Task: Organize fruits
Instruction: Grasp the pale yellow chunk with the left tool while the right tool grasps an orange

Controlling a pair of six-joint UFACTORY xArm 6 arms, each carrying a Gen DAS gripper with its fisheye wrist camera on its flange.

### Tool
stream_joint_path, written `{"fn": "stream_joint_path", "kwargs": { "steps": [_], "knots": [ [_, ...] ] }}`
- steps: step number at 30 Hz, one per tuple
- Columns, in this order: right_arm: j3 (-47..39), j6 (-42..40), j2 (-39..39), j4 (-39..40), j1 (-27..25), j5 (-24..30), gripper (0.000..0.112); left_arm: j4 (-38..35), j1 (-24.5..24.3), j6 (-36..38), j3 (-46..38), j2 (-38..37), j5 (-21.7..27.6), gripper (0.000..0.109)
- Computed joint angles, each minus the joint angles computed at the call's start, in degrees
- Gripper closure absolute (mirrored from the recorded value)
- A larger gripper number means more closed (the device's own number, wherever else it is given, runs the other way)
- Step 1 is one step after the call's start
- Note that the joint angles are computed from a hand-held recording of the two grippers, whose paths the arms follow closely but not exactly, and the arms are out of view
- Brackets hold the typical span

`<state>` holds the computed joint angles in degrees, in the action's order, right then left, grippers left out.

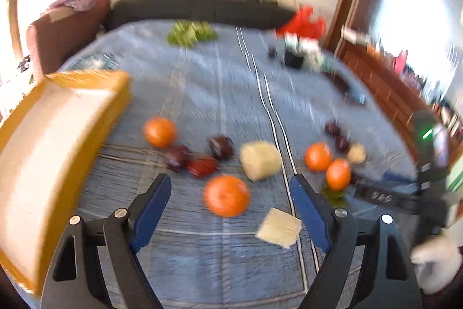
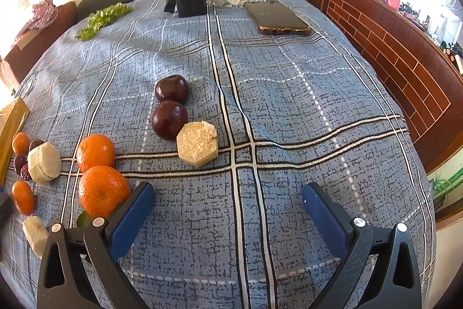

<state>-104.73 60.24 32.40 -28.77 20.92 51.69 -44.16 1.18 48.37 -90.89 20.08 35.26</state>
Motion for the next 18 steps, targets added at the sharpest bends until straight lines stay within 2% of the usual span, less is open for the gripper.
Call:
{"fn": "stream_joint_path", "kwargs": {
  "steps": [5,6,7,8,11,13,14,15,16,18],
  "knots": [
    [-1.71,-3.98,0.72,2.79,-0.44,1.28,0.011,-3.5,4.41,1.95,0.74,-2.75,-2.5,0.025],
    [-2.04,-4.66,0.37,3.26,-0.22,2.71,0.02,-5.53,4.96,4.16,1.85,-3.62,-4.59,0.025],
    [-1.97,-3.71,-0.19,2.26,0.11,3.58,0.023,-6.15,5.29,5.05,1.94,-3.64,-5.02,0.024],
    [0.12,-1.98,-2.0,0.84,0.48,2.66,0.023,-6.47,5.74,5.86,2.06,-3.68,-4.45,0.024],
    [8.7,4.08,-8.73,-4.51,1.58,-5.56,0.023,-3.53,6.16,2.93,1.34,-2.71,-0.54,0.024],
    [12.02,4.88,-10.77,-5.19,1.81,-11.5,0.023,-3.71,6.69,2.11,0.55,-1.92,4.18,0.033],
    [12.59,4.35,-10.83,-4.58,1.78,-14.0,0.024,-3.85,6.82,2.08,0.42,-1.72,6.1,0.046],
    [13.05,3.25,-10.62,-3.33,1.69,-16.74,0.031,-3.64,6.94,2.08,-0.11,-1.3,8.52,0.062],
    [13.05,2.49,-10.24,-2.41,1.65,-17.98,0.039,-3.77,7.07,2.49,-0.21,-1.23,10.17,0.068],
    [12.01,0.6,-8.48,0.31,1.56,-19.79,0.042,-4.11,6.59,3.88,0.84,-1.86,11.41,0.071]
  ]
}}
